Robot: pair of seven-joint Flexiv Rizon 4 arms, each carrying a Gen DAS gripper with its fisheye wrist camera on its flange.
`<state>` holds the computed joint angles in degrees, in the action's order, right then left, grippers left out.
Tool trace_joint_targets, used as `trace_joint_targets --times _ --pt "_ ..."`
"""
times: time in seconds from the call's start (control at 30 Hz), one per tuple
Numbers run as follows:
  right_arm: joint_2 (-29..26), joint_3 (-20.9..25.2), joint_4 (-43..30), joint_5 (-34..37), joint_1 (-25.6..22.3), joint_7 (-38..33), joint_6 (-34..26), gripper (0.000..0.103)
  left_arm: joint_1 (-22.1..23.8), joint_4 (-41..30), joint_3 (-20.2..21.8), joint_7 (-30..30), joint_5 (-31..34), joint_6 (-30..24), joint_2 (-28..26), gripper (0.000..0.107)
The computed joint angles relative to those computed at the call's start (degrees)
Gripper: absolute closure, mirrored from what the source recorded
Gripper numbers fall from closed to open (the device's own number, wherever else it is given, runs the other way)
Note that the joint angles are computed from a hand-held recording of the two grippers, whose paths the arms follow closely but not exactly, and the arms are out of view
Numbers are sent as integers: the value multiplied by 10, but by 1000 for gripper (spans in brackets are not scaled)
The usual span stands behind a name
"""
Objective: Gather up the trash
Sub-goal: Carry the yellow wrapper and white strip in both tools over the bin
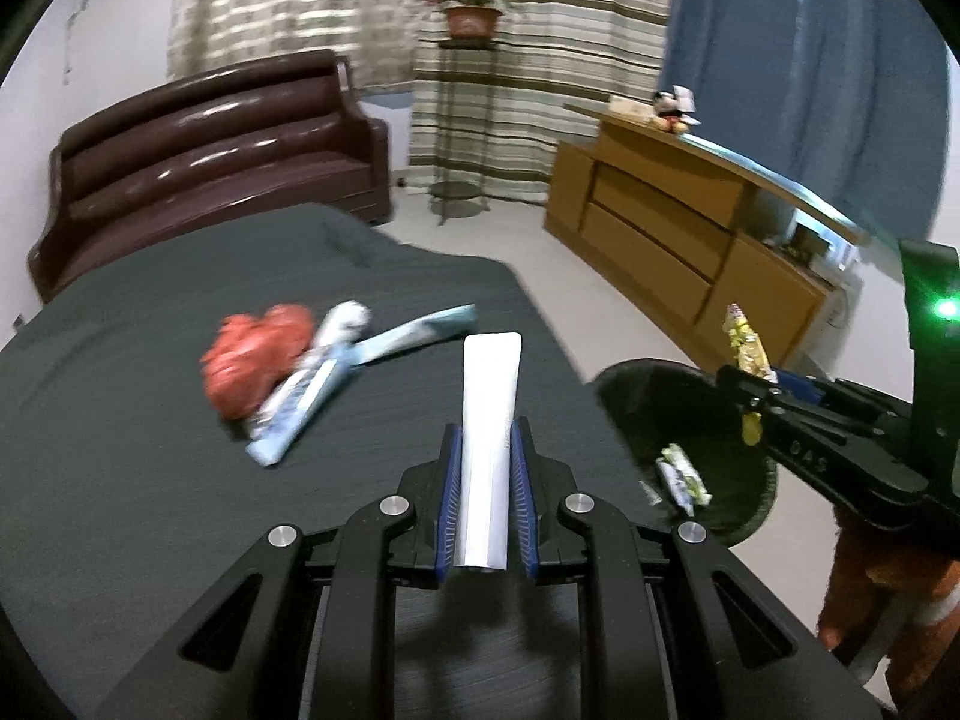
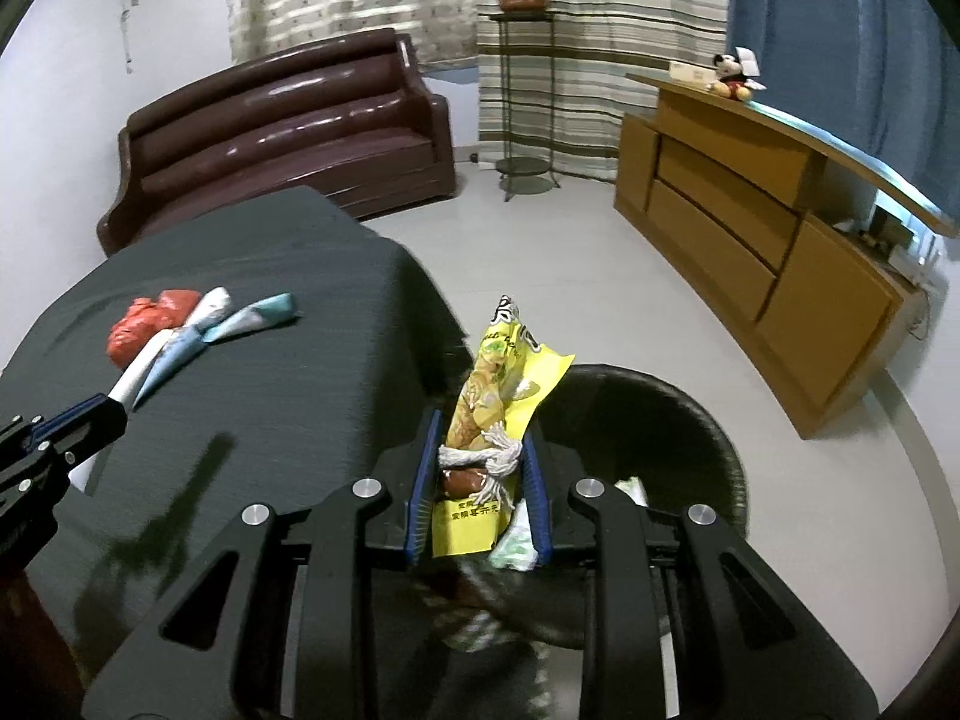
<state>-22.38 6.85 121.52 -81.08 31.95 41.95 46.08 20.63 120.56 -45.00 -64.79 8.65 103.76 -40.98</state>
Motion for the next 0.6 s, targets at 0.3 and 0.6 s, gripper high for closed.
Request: trace_joint_targets --times 0.3,0.6 --pt "28 2 51 -9 -30 29 14 78 -74 -29 18 15 -5 -8 -19 89" --pt "41 2 79 -40 -63 68 36 77 -145 -58 57 26 -28 -20 -28 89"
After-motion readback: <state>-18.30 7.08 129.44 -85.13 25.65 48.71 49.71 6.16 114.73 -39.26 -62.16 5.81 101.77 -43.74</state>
